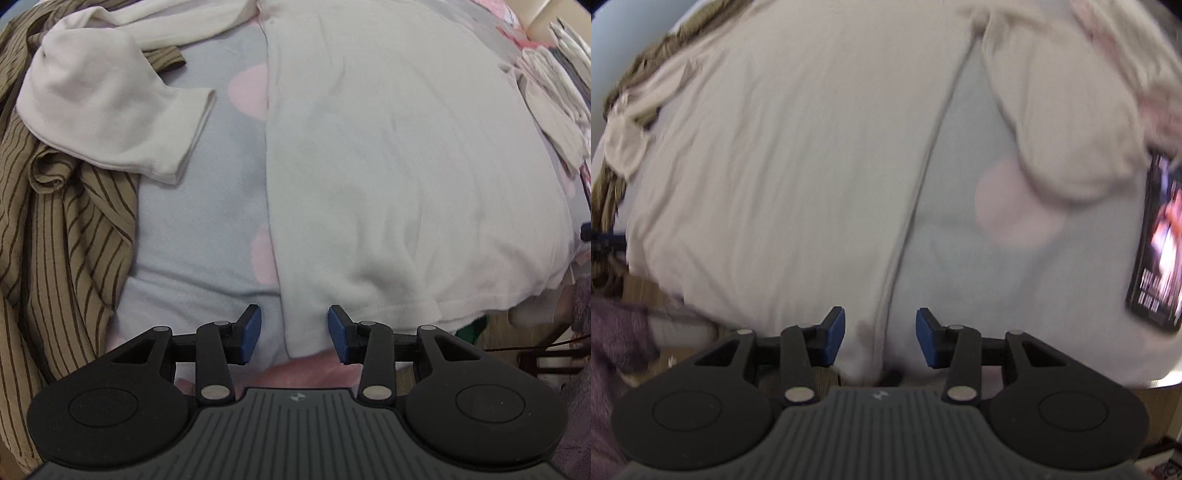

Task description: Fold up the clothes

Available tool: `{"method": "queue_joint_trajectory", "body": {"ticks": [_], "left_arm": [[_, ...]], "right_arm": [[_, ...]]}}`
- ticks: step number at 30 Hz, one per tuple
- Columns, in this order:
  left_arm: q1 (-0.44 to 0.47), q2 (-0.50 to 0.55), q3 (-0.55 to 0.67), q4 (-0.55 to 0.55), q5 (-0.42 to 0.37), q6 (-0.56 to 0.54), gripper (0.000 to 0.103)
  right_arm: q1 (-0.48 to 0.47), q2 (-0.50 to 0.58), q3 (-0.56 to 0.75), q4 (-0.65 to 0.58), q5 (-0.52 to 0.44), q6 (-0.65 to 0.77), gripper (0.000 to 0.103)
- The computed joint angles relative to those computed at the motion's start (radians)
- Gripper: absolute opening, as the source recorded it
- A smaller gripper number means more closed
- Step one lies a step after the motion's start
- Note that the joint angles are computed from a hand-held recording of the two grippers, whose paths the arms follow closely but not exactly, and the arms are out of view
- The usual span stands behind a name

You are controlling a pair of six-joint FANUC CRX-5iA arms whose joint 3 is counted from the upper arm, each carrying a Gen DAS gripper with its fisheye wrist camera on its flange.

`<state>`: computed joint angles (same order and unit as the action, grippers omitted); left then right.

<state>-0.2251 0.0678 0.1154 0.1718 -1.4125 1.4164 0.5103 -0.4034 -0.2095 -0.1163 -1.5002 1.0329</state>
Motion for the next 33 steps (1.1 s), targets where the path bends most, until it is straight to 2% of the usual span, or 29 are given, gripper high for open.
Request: {"method": "queue_joint_trajectory", "body": {"ticks": [2,7,8,10,11,13,20,28,33], "left_arm": [[-0.007,0.009,0.013,-0.01,-0.009,0.007,0.037],[-0.021,0.026,0.032,-0.03,-0.01,0.022,0.038],[-0.026,0.028,0.035,-0.036,-0.007,0.024,0.038],[-0.032,0.028,0.037,-0.04,-0.002,0.02,0.035],[-0.028,0.026,0.033,-0.027,0.003,0.012,0.022],[-0.017,0.024,0.023,0.008,0.007,-0.003,0.006],[0.028,0.031,0.082,0.07,-0.07,-0.036,0.002],[0.094,-0.008,0.163,0.144,-0.182,-0.106,0.002],[0.097,-0.021,0.179,0.187,-0.249,-0.125,0.002]], "right_arm": [[0.027,-0.003,-0.03,-0.003,-0.019,-0.005,0.046],[0.059,0.005,-0.077,0.008,0.028,-0.026,0.048],[0.055,0.009,-0.074,-0.005,0.026,-0.03,0.045],[0.043,0.011,-0.064,-0.035,0.017,-0.01,0.009],[0.045,0.007,-0.061,-0.035,0.016,-0.01,0.005],[0.037,-0.004,-0.051,-0.043,0.013,-0.013,0.005],[-0.028,-0.019,0.072,-0.094,-0.078,0.018,0.004],[-0.03,-0.031,0.239,-0.03,-0.215,0.091,0.004],[-0.023,-0.031,0.257,-0.011,-0.271,0.107,0.003]]}}
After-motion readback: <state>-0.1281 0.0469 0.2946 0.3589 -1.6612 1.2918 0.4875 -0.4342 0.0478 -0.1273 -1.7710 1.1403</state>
